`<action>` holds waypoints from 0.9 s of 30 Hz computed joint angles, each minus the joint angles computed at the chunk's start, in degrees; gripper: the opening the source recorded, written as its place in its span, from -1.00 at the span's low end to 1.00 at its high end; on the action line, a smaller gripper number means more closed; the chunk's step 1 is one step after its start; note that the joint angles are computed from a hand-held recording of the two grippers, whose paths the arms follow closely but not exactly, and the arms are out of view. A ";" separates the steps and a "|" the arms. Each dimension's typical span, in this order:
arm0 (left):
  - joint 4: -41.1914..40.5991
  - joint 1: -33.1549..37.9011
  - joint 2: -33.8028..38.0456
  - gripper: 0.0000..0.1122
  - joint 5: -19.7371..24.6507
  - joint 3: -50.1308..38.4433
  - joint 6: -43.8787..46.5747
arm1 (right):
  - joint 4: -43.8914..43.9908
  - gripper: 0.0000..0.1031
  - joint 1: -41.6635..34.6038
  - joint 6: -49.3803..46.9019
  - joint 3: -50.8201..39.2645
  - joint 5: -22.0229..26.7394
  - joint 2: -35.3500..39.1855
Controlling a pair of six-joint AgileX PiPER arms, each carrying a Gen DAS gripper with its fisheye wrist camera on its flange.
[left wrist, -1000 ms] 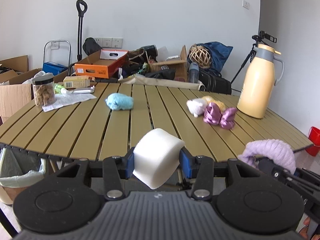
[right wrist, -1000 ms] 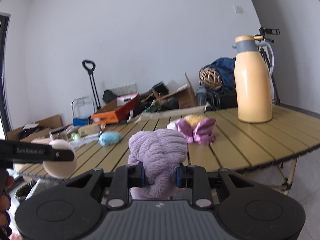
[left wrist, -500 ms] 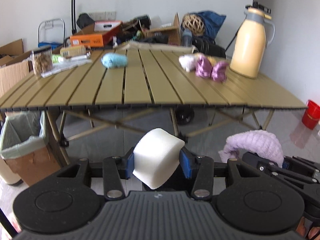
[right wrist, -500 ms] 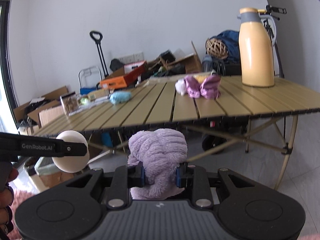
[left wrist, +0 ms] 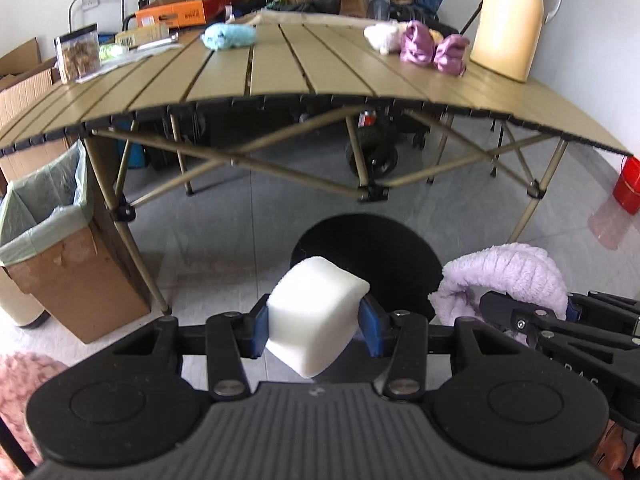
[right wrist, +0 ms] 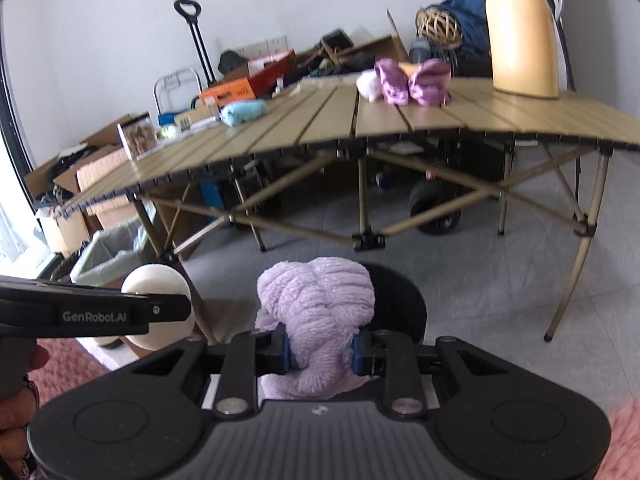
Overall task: Collect trash
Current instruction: 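Carry the sponge and lavender plush down over the black bin, then open the left tool to drop the white sponge into the bin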
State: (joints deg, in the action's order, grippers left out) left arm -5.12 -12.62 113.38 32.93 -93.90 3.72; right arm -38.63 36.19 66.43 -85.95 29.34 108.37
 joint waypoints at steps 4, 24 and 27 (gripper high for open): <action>0.57 0.23 1.42 -0.19 2.12 -0.99 -0.23 | 5.71 -0.51 -0.06 -5.01 -1.63 1.72 1.72; 0.48 -0.81 13.16 -0.19 14.82 -14.03 1.43 | 14.42 -0.51 -3.80 -9.23 -1.54 3.11 5.29; 0.70 -1.70 15.77 -0.19 17.16 -17.91 1.73 | 14.12 -0.51 -4.91 -8.28 -0.67 2.55 5.09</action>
State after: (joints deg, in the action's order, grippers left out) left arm -4.42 -14.32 129.16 50.09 -111.81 5.45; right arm -24.50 31.29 58.15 -86.61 31.89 113.46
